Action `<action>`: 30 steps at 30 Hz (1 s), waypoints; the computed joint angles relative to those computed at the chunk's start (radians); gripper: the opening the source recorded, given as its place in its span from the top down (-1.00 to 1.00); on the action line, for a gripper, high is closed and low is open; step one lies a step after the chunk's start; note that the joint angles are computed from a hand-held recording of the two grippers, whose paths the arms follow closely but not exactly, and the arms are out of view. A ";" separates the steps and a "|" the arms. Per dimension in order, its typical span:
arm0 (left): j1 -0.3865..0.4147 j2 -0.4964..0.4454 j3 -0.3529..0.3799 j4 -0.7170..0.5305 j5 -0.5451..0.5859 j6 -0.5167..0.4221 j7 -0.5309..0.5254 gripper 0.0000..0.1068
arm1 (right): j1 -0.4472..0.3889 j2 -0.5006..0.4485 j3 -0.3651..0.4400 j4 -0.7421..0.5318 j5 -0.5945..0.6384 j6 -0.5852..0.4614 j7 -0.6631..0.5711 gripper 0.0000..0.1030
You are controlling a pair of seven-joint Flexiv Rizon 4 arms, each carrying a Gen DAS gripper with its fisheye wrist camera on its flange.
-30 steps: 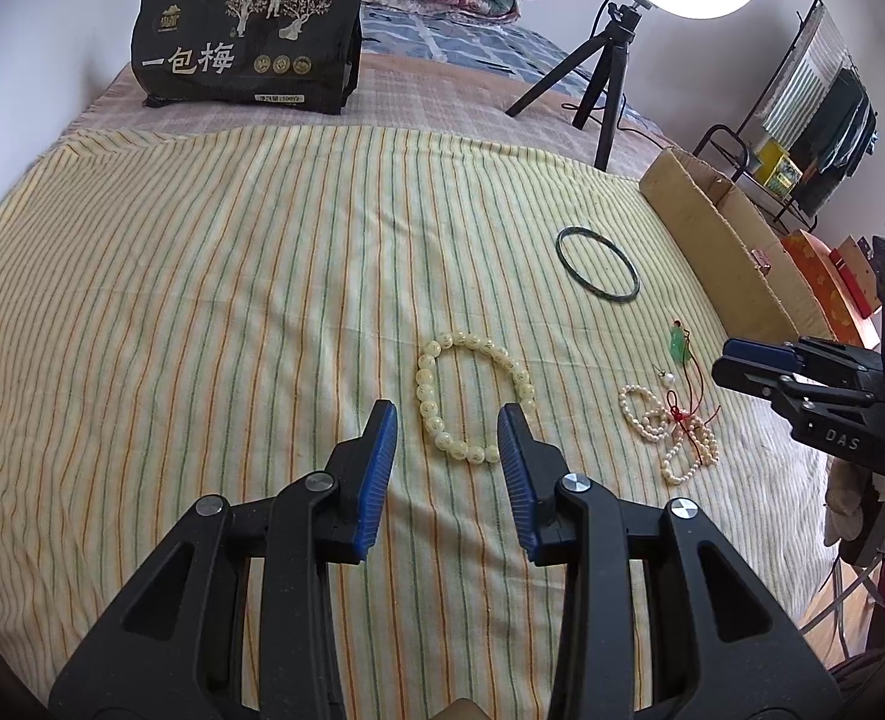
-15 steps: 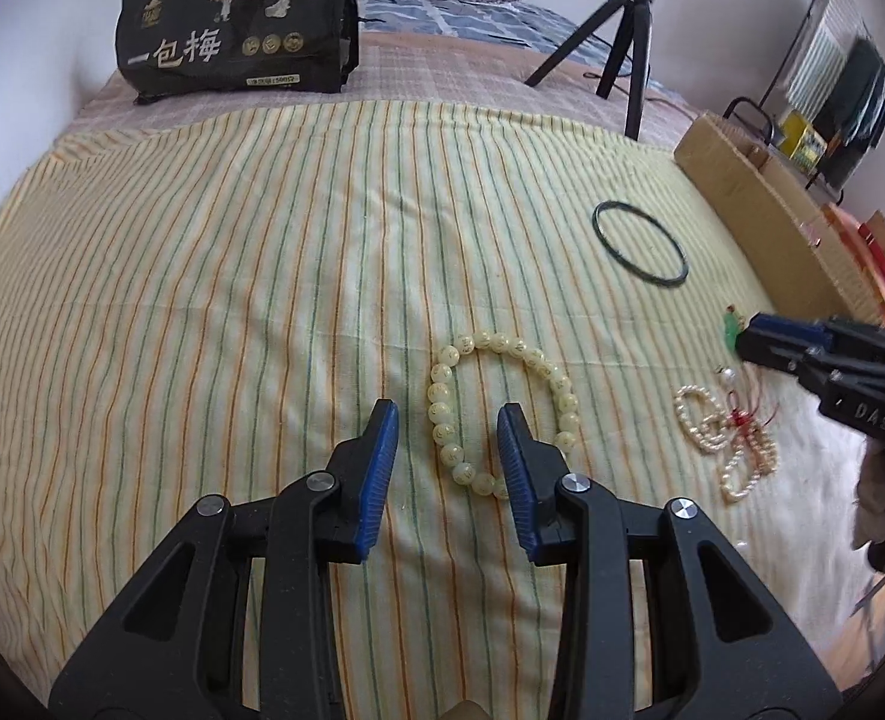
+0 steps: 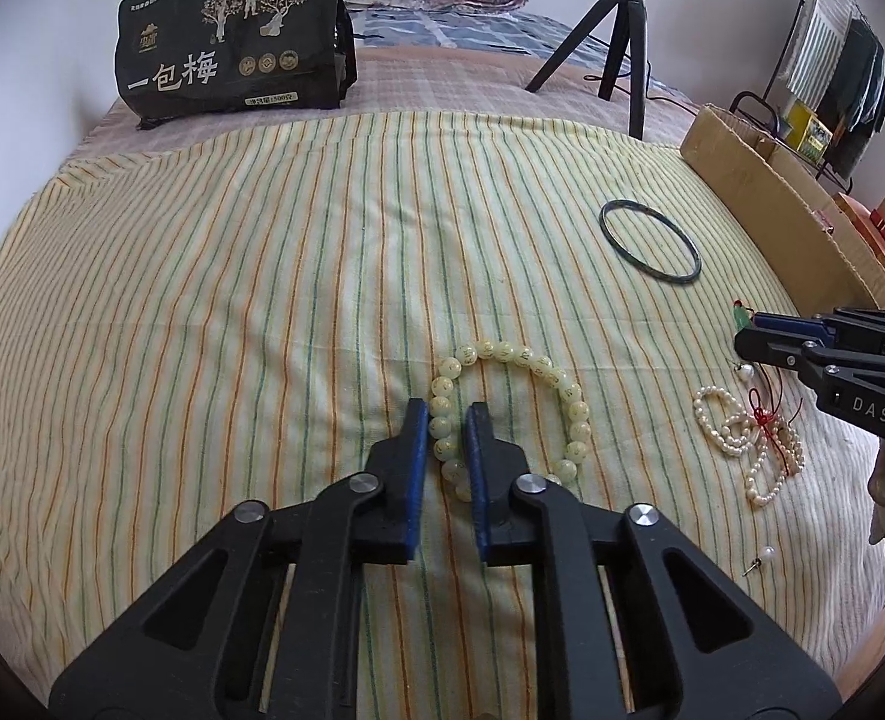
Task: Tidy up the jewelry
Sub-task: 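Close the left tool on the cream bead bracelet while the right tool grasps the green jade pendant, then lift the bracelet and the jade pendant and carry both over the box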
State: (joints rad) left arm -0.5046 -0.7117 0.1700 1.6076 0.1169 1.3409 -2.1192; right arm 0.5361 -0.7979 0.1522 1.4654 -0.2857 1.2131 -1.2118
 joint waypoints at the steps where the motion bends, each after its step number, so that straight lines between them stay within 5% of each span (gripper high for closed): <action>1: 0.003 0.000 -0.003 0.001 -0.003 0.004 -0.002 0.86 | 0.002 0.000 -0.003 0.002 -0.003 0.002 -0.002 0.65; 13: -0.014 0.028 0.013 0.046 -0.034 0.071 -0.027 0.90 | 0.008 0.026 -0.015 0.039 -0.010 0.065 0.019 0.67; 30: -0.114 0.124 0.109 0.059 0.091 0.069 -0.116 0.91 | 0.025 0.198 -0.065 0.223 -0.072 0.217 0.096 0.67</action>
